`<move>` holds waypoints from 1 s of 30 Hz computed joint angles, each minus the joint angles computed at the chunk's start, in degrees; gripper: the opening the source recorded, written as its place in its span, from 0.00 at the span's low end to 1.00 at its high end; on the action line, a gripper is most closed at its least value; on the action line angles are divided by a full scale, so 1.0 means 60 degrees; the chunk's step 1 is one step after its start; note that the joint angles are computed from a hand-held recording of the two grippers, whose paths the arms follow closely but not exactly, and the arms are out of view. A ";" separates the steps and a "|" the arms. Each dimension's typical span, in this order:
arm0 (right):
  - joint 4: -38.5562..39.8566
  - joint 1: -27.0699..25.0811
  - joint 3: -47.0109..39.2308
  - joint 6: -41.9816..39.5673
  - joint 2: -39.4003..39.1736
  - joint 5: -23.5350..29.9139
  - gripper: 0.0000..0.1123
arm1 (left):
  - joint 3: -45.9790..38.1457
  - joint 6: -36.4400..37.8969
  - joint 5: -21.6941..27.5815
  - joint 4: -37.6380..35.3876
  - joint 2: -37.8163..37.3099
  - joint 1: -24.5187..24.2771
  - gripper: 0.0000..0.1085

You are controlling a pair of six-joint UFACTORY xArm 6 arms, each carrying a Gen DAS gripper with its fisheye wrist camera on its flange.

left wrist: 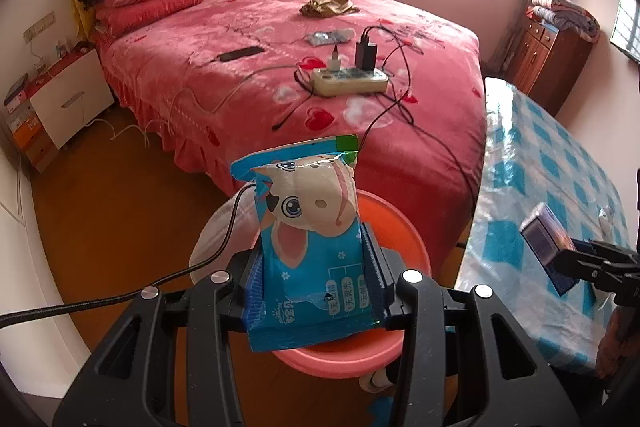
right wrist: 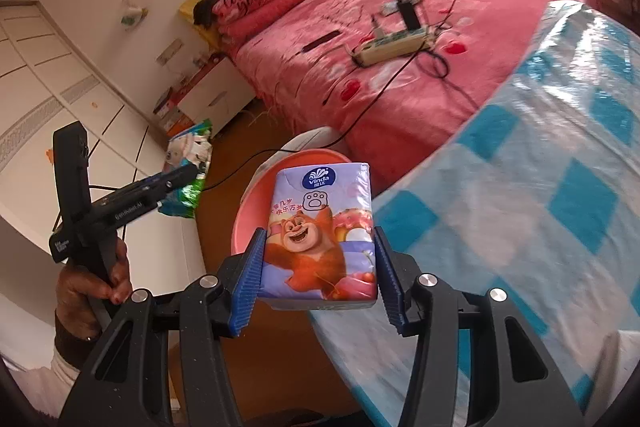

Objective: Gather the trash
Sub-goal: 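Carry the snack packet and tissue pack over the orange bucket with both tools, then open both tools to drop the packet and tissue pack into the bucket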

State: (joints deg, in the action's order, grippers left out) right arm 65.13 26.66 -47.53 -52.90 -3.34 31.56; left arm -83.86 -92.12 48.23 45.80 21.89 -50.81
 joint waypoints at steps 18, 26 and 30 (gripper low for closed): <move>0.0297 0.1021 -0.1457 0.0177 0.1983 0.0282 0.64 | -0.0118 -0.0037 -0.0393 -0.0475 0.0803 0.0140 0.62; 0.1046 0.0752 -0.0550 -0.0301 0.1003 -0.0525 0.80 | -0.0647 0.0044 0.0119 -0.0445 0.1078 -0.0031 0.74; 0.1362 0.0669 0.0055 -0.0737 0.0291 -0.1063 0.81 | -0.0928 0.0050 0.0260 -0.0393 0.1194 -0.0109 0.76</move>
